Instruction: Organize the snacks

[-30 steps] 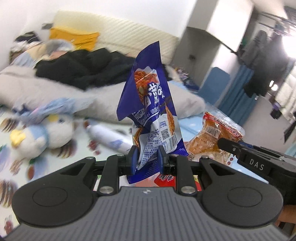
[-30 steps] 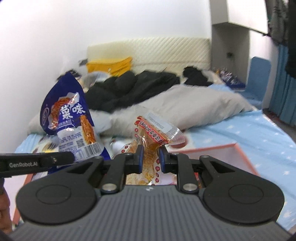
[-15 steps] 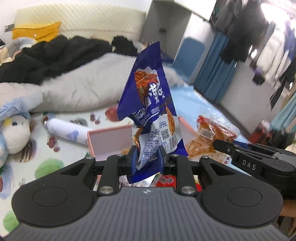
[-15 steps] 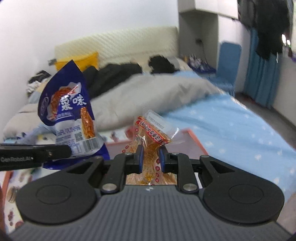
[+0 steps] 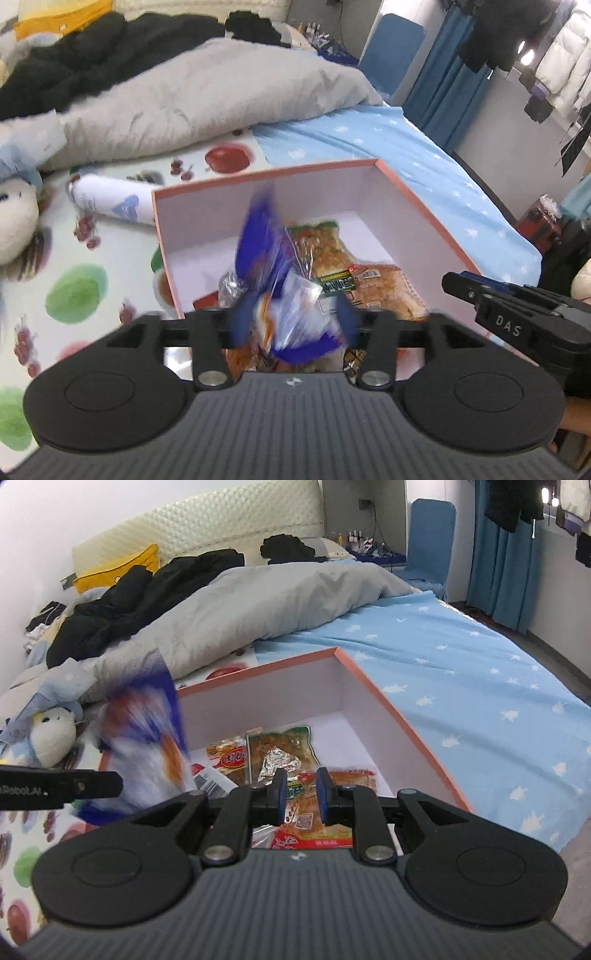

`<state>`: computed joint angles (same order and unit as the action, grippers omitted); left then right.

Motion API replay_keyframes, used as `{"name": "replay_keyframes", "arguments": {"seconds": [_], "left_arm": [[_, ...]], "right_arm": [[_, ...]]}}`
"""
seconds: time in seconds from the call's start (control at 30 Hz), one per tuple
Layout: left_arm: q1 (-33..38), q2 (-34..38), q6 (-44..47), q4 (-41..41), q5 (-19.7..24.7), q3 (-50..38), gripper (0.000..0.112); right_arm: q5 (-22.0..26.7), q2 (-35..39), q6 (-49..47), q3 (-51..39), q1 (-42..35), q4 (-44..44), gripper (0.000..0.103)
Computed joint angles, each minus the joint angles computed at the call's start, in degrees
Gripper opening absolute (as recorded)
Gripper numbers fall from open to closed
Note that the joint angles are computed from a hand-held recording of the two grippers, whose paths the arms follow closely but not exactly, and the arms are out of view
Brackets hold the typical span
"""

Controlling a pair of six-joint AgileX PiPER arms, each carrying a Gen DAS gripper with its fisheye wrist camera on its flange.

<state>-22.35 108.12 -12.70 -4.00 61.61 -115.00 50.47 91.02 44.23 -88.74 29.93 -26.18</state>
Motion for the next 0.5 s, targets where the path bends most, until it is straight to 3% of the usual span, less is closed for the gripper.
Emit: {"name": "replay_keyframes", "arguments": {"seconds": [0.07,0.37,0.5], "left_arm": [[-0.05,-0.82,0.19,0.19,-1.15,0.22,0.067],[-0.82,-5.52,-2.26,2.0,2.97,-7.52,0.067],[-1.41,-9.6,-3.36,3.75,2.81,-6.61,0.067]], "right_arm": [[0.29,-0.36,0.13,-0.92,0.19,-0.32,0.019],[1.69,-4.72,3.16,-6.27,3.77,-6.01,0.02],[3.2,-6.39,4.78,-7.63,6.87,-9.12,0.02]]}}
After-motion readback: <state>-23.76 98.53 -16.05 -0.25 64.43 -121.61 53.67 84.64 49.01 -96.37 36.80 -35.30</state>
